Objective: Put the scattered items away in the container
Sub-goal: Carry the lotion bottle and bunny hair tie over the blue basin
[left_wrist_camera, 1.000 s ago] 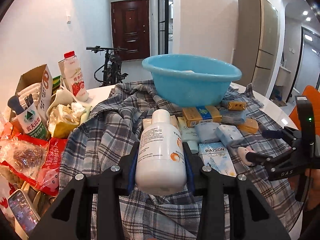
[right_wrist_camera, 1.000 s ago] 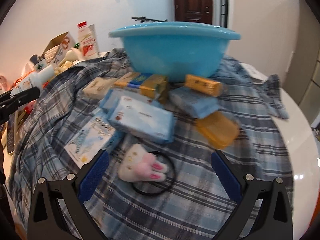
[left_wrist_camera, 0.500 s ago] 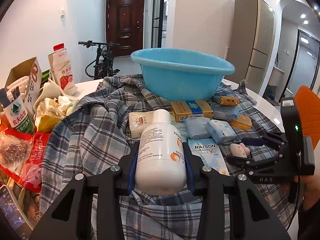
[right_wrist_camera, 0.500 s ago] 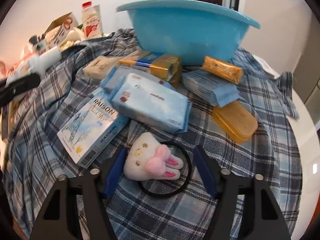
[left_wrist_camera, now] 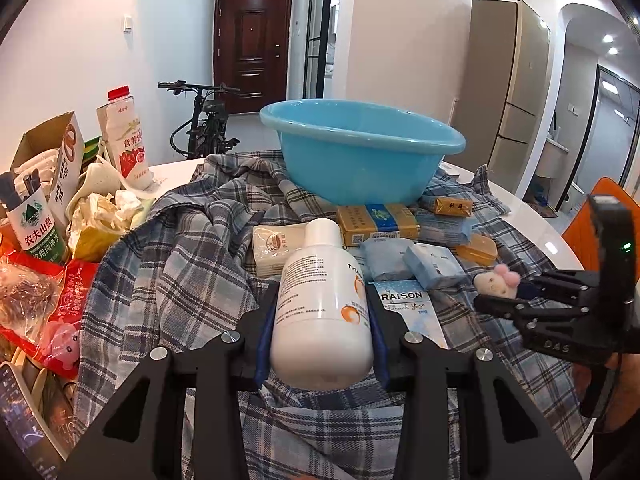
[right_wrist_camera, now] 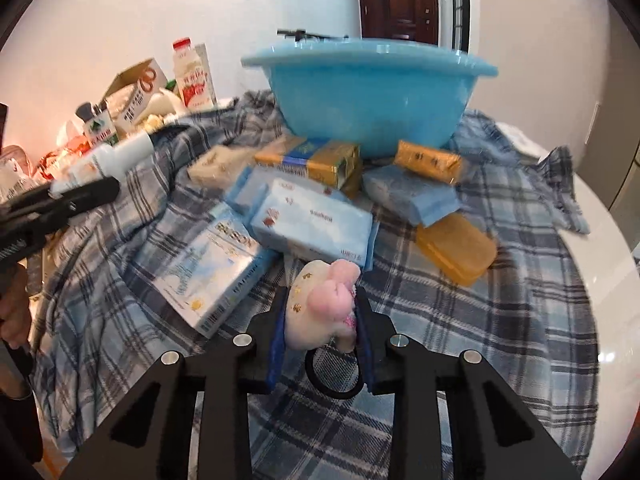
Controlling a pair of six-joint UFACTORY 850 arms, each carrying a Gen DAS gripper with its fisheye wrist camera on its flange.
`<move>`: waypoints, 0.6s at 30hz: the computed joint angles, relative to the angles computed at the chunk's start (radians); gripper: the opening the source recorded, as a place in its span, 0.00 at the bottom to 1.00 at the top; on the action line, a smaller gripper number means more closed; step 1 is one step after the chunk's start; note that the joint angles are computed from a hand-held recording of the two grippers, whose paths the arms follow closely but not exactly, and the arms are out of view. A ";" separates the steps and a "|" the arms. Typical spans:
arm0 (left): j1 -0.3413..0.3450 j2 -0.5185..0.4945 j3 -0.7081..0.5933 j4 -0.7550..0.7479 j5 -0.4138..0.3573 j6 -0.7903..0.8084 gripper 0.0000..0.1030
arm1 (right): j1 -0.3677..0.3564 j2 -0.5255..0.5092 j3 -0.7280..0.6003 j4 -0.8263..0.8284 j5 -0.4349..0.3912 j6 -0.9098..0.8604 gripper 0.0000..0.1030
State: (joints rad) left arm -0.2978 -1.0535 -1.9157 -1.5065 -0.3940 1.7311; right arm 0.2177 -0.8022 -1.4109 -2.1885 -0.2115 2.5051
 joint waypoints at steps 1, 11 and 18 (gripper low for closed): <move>-0.001 0.003 0.002 -0.004 -0.001 0.003 0.37 | 0.002 0.010 0.008 -0.011 -0.009 0.009 0.31; -0.041 0.045 -0.012 -0.041 0.057 0.006 0.37 | 0.024 0.081 0.006 0.154 -0.117 -0.172 0.31; -0.063 0.037 -0.123 0.034 0.066 -0.113 0.37 | 0.011 0.112 -0.056 0.148 -0.157 -0.204 0.31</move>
State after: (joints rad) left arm -0.3608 -1.0168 -2.0388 -1.4728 -0.3285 1.6179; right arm 0.2285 -0.6899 -1.4667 -2.0407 -0.3680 2.3014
